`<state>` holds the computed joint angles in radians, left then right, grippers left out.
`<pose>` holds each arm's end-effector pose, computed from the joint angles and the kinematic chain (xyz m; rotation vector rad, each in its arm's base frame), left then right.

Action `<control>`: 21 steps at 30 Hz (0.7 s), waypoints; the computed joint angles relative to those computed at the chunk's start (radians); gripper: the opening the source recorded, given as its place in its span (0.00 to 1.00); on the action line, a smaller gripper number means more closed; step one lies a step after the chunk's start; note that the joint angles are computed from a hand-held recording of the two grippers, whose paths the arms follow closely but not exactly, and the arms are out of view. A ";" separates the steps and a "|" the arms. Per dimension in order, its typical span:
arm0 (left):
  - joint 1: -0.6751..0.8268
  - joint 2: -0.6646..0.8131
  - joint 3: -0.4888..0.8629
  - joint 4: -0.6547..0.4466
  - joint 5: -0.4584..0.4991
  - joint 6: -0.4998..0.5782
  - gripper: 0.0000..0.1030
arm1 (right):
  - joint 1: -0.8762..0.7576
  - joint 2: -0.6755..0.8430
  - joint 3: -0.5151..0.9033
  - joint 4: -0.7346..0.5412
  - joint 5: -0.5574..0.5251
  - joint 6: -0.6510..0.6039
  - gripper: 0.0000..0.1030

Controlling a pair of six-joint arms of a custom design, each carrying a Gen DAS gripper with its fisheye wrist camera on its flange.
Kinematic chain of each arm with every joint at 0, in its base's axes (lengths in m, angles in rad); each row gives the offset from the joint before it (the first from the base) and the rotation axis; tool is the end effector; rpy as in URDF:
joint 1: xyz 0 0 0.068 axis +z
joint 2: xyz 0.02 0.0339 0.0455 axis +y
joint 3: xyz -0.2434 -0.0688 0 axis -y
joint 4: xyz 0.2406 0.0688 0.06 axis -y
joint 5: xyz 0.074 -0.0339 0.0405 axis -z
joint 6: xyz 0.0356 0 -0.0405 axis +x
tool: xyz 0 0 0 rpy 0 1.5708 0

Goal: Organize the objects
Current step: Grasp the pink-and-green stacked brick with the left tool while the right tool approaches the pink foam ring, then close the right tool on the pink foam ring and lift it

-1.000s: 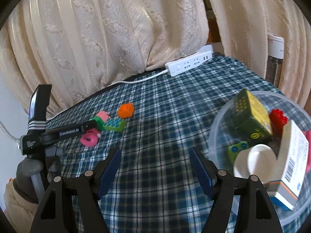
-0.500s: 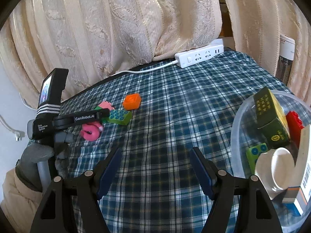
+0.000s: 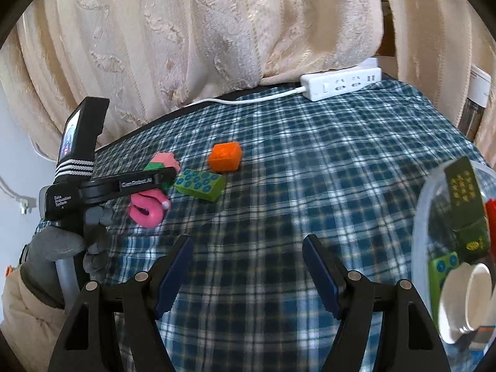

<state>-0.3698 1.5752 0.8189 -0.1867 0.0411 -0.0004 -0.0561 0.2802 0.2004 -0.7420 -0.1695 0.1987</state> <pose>0.2807 -0.1104 0.1468 0.4802 2.4784 -0.2018 0.1052 0.0001 0.1415 0.2248 2.3837 0.2698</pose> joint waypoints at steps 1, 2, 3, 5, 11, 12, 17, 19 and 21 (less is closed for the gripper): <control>0.003 0.006 0.004 0.001 0.003 0.003 0.43 | 0.023 0.009 0.000 0.011 0.013 0.011 0.74; 0.007 0.008 0.003 0.008 0.005 0.007 0.41 | 0.061 0.028 0.002 0.030 0.036 0.028 0.74; 0.011 0.009 0.002 0.012 0.010 0.014 0.33 | 0.103 0.050 0.003 0.052 0.059 0.046 0.74; 0.026 0.009 0.005 0.012 0.030 0.021 0.32 | 0.164 0.090 0.005 0.088 0.092 0.070 0.74; 0.062 -0.013 0.022 -0.015 0.038 0.032 0.32 | 0.296 0.235 0.017 0.222 0.145 0.108 0.74; 0.066 -0.018 0.023 -0.017 0.032 0.033 0.32 | 0.308 0.258 0.019 0.245 0.146 0.109 0.74; 0.088 -0.035 0.039 -0.038 -0.019 0.042 0.32 | 0.351 0.440 0.045 0.414 0.127 0.085 0.74; 0.104 -0.042 0.041 -0.040 -0.016 0.047 0.32 | 0.364 0.532 0.061 0.489 0.117 0.070 0.74; 0.123 -0.047 0.047 -0.047 0.003 0.049 0.32 | 0.385 0.630 0.085 0.562 0.119 0.058 0.74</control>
<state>-0.2468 1.5281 0.8658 -0.2341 0.0436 0.0489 0.3293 0.9101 0.2856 -0.1803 -0.0510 0.2566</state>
